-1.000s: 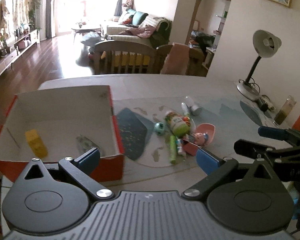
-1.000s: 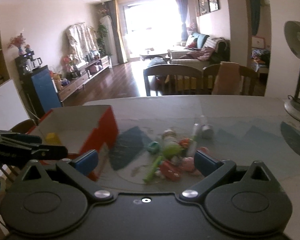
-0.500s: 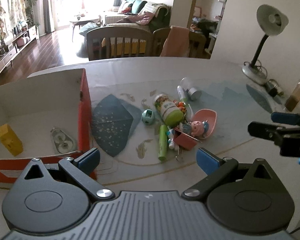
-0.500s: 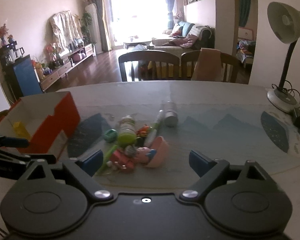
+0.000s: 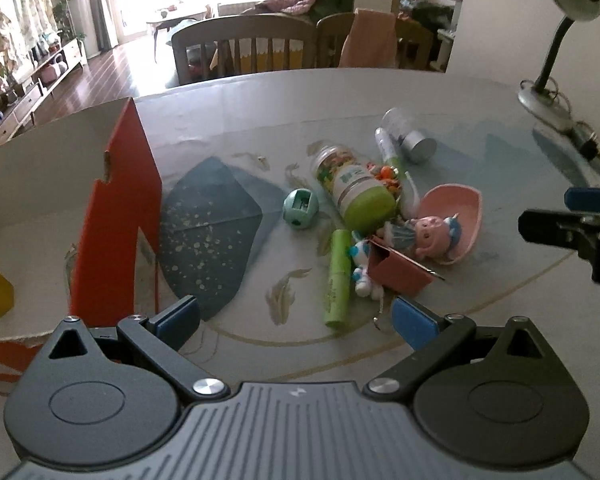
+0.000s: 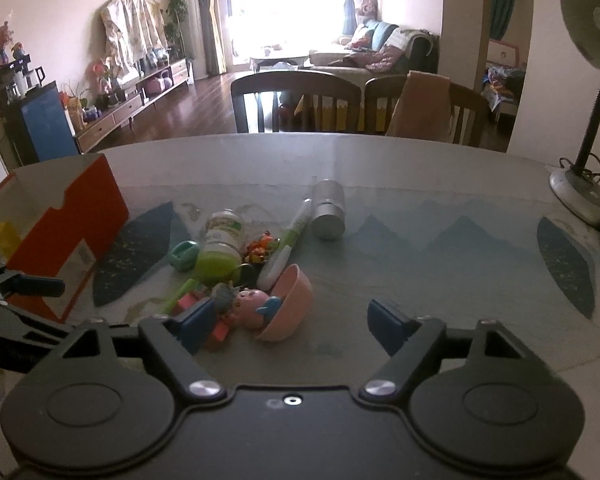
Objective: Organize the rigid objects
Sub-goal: 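Grasp green marker with left tool while right tool grasps pink bowl rim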
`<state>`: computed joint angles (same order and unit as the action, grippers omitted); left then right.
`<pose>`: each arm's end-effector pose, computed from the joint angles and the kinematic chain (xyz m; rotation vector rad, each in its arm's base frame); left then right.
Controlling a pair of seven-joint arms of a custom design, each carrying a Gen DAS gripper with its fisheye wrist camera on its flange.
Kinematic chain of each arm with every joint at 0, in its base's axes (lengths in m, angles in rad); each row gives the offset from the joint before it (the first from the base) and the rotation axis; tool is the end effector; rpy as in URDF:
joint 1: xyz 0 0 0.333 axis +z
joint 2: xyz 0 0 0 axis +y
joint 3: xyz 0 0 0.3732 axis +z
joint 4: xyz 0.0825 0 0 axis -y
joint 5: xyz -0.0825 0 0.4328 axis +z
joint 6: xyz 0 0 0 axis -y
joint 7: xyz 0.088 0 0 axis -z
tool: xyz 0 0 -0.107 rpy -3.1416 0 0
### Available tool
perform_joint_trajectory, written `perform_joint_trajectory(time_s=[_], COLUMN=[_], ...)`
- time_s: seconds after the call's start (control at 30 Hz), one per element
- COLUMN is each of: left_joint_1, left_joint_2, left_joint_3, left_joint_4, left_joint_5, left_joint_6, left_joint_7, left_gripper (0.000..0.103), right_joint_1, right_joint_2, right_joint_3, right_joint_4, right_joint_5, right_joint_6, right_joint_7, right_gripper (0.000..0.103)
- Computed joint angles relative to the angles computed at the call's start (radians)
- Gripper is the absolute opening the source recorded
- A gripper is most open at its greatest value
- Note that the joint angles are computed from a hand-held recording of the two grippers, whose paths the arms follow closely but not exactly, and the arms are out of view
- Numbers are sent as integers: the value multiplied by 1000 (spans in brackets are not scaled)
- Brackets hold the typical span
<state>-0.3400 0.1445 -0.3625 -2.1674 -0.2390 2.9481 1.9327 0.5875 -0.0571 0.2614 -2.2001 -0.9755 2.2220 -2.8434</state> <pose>0.5051 -0.3978 0.4290 -1.0124 2.5856 -0.8877 0.3976 0.4142 0.4566 -1.3659 2.1187 -0.8496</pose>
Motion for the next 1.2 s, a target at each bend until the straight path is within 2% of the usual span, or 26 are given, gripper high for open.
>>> perform_joint_trajectory(time_s=[0.13, 0.2, 0.3, 0.37, 0.43, 0.53, 0.63, 0.77, 0.83, 1.0, 1.2], left_joint_1=[-27, -30, -39, -42, -43, -35, -28, -29, -20, -20, -14], left_joint_2=[32, 42, 58, 70, 80, 91, 104, 122, 131, 149, 167], left_joint_3=[24, 24, 32, 39, 43, 34, 24, 25, 15, 8, -10], left_joint_4=[26, 32, 47, 60, 71, 78, 90, 107, 115, 125, 139], left_joint_5=[69, 94, 131, 154, 174, 182, 178, 183, 170, 171, 158], left_joint_6=[-11, -6, -12, -25, -43, -59, -71, -79, -84, -61, -41], left_joint_7=[-53, -68, -99, -129, -146, -143, -136, -136, -125, -106, -74], left_gripper=[102, 102, 93, 83, 76, 74, 66, 63, 58, 58, 42], right_joint_1=[-17, -26, -37, -42, -46, -50, -52, -53, -53, -49, -42], right_joint_2=[11, 16, 30, 39, 40, 47, 54, 64, 71, 82, 93], right_joint_3=[-18, -26, -37, -44, -49, -54, -58, -63, -66, -70, -75], right_joint_4=[-9, -13, -12, -10, -15, -15, -12, -6, -2, 4, 14], right_joint_5=[-2, -8, -11, -6, -7, -4, -3, 9, 12, 14, 21], right_joint_6=[37, 56, 77, 90, 106, 120, 127, 135, 137, 137, 131], right_joint_7=[1, 9, 1, -4, 1, -4, -13, -24, -26, -21, -24], right_gripper=[68, 66, 59, 55, 54, 52, 50, 46, 44, 38, 30])
